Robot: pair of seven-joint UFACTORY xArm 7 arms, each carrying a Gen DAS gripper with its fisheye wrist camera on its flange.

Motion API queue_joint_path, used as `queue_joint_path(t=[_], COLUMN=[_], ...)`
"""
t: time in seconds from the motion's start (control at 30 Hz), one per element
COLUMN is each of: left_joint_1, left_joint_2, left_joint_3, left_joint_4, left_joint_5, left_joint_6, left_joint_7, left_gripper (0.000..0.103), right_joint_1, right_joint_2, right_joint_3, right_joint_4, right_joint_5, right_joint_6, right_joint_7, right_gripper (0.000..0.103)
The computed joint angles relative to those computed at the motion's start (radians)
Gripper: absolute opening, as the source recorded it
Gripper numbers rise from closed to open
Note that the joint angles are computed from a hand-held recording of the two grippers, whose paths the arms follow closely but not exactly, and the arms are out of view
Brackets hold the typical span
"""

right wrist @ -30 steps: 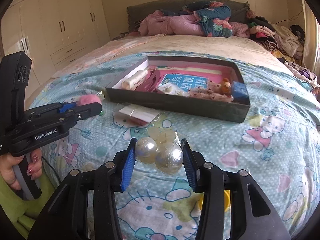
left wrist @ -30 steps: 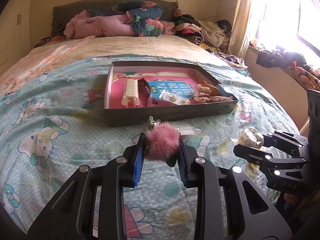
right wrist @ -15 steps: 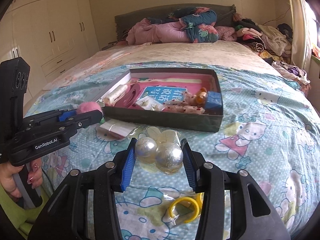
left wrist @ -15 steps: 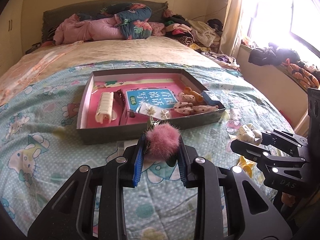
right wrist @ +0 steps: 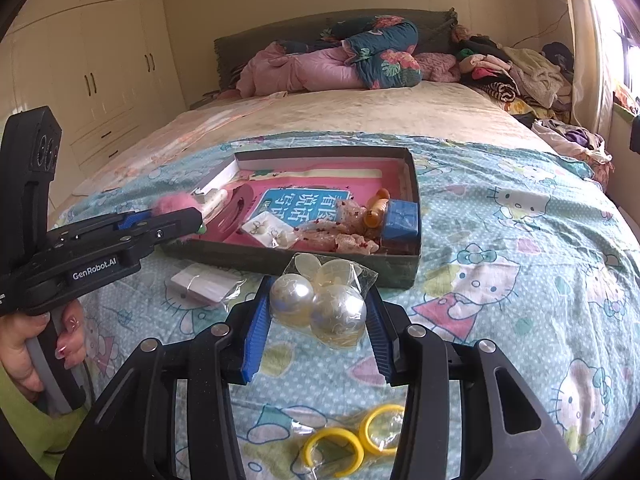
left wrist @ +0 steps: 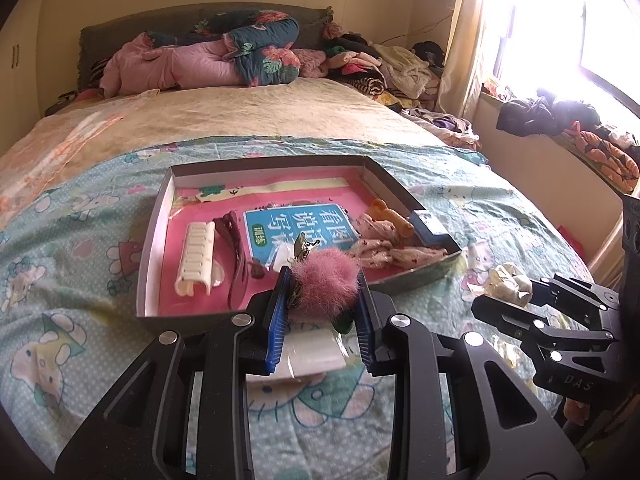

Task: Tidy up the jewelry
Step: 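Carry the pom-pom over the tray with left tool while right tool carries the pearls, then open the left tool over the tray while the right tool releases the pearls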

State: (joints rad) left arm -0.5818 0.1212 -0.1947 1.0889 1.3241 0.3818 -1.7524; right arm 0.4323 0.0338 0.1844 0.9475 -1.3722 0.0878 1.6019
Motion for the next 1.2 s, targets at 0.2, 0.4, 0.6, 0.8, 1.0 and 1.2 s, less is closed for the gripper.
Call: queue_joint_path(t=[0.2, 0.4, 0.6, 0.8, 1.0, 1.2], left_joint_1=[0.008, 0.005, -0.008, -0.026, -0.049, -0.073], left_joint_2=[0.036, 0.084, 0.145, 0.21, 0.271, 0.307], left_joint_3=[0.019, 0.048, 0.083, 0.125, 0.17, 0.211], left_joint_4=[0.041, 0.088, 0.15, 0.213, 0.269, 0.299], left_joint_5=[-0.024, -0.068, -0.138, -0.221, -0.321, -0.397], left_joint_6=[-0.016, -0.029, -0.03, -0.039, -0.047, -0.062], left_joint_7=[0.036, 0.088, 0.18, 0.272, 0.369, 0.426], left_gripper=[0.022, 0.022, 0.022, 0.022, 0.022, 0.022], right_joint_1=[0.003, 0.026, 0.061, 0.088, 0.13, 0.166], right_joint_2=[0.044, 0.1, 0.164, 0.233, 0.292, 0.326], right_joint_3=[-0.017, -0.049, -0.096, -0.126, -0.162, -0.193], right_joint_4=[0.045, 0.103, 0.166, 0.23, 0.287, 0.302], right_joint_5=[0.058, 0.149, 0.26, 0.396, 0.492, 0.593], right_joint_6=[0.006, 0.014, 0.015, 0.022, 0.027, 0.019], right_joint_7=[-0.073, -0.195, -0.328, -0.479, -0.598, -0.707], right_gripper=[0.042, 0.042, 0.042, 0.042, 0.042, 0.042])
